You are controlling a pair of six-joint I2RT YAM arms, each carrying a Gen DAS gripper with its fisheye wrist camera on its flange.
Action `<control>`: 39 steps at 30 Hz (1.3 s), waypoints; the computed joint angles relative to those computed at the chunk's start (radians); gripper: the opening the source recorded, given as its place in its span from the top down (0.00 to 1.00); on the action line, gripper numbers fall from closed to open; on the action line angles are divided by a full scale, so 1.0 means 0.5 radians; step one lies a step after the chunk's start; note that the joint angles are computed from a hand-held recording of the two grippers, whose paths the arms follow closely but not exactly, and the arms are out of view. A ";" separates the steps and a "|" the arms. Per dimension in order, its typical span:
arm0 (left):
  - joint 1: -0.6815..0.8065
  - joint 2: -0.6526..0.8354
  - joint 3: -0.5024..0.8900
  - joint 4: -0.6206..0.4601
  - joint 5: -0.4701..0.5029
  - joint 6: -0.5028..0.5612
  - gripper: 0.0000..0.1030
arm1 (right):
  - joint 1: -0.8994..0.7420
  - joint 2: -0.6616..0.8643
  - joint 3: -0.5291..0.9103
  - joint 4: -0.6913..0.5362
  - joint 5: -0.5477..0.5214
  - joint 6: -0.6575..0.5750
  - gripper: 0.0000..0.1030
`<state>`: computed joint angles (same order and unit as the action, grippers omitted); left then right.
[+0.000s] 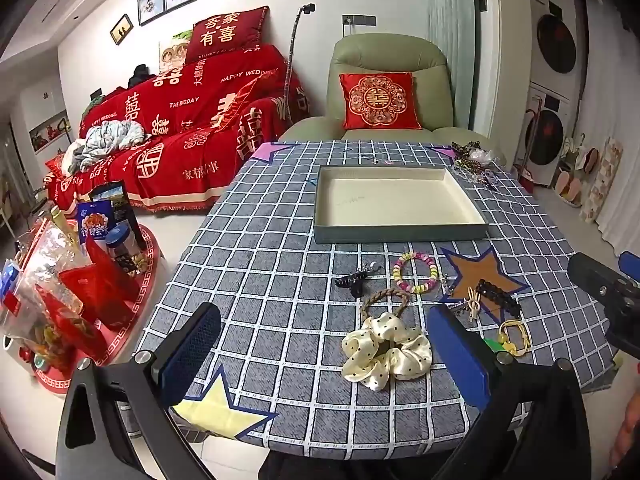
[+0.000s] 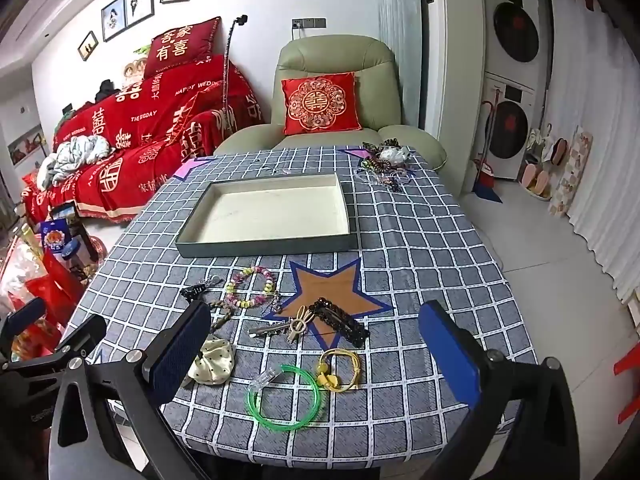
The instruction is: Organize jewelry
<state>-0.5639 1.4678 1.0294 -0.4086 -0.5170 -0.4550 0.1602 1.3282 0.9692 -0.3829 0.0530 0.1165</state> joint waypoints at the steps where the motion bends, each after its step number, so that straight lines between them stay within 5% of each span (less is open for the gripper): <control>1: -0.002 0.001 0.005 -0.005 -0.002 0.001 0.00 | -0.010 0.003 0.026 -0.030 -0.012 -0.006 0.00; 39: -0.019 -0.005 -0.003 -0.025 -0.024 -0.018 0.00 | -0.006 -0.003 0.005 -0.027 0.004 0.000 0.00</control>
